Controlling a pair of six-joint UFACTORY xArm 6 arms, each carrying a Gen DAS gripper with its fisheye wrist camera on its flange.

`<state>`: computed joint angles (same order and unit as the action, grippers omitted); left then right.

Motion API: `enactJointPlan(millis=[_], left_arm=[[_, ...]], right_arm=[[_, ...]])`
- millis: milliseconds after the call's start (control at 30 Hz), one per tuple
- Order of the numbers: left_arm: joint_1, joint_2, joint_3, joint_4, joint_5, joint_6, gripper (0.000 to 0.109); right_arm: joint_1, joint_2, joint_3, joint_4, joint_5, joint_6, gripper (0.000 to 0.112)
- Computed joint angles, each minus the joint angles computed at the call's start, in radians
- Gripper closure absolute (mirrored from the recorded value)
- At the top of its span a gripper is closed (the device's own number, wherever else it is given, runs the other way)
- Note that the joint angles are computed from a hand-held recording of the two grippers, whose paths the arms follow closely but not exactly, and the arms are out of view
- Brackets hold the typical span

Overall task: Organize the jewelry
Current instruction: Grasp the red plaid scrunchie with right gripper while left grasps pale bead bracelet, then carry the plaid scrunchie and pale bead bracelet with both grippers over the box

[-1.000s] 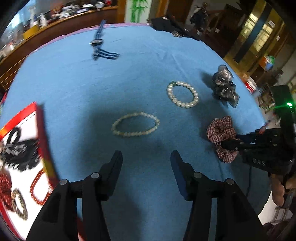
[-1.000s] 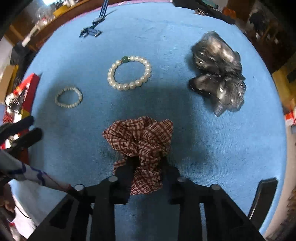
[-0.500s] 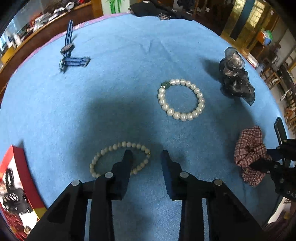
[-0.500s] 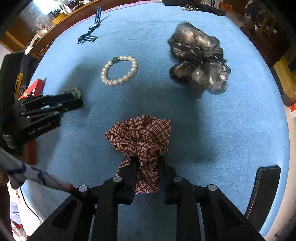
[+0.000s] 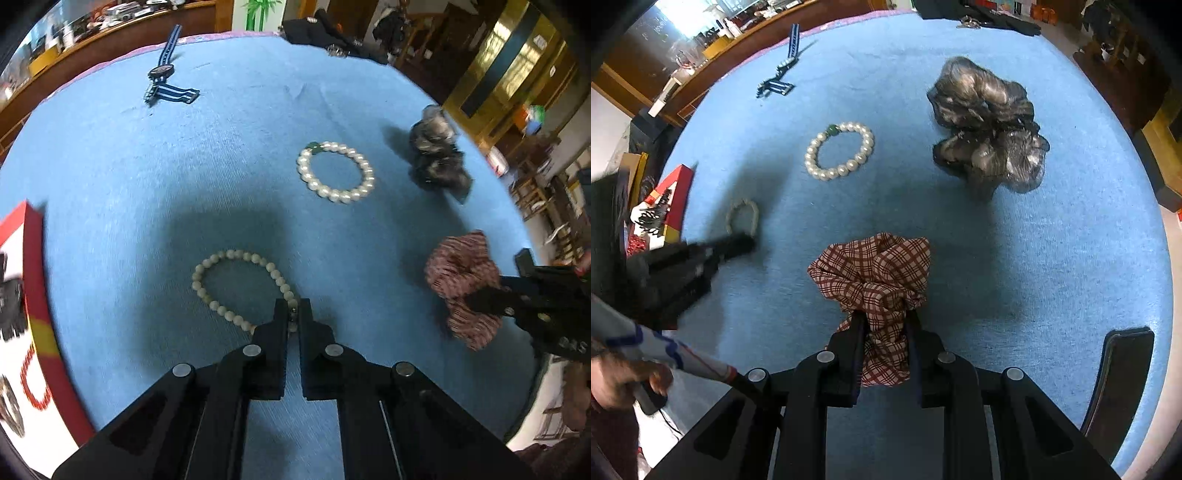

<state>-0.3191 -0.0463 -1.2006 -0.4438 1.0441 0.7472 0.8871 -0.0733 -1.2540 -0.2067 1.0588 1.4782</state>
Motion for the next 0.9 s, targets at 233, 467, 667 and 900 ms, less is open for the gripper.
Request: enactJointPlan(millis=[233,467,667,900], left_arm=[[0.046,-0.069,0.003,-0.056,0.035,0.013,0.104],[0.088,-0.086,-0.033,-0.077,0.049,0.023,0.104],[0.128,-0.104,-0.05,-0.093,0.063,0.042,0.104],[0.167,-0.126,-0.058,-0.108,0.079,0.066,0.104]], right_arm=[[0.023,0.028,-0.071,-0.027,0.031,0.014,0.091],[0.038,0.109,-0.216,-0.062,0.072,-0.012,0.091],[0.051,0.188,-0.337,-0.079,0.103,-0.043,0.092],[0.061,0.273,-0.462,-0.082,0.131,-0.082,0.092]])
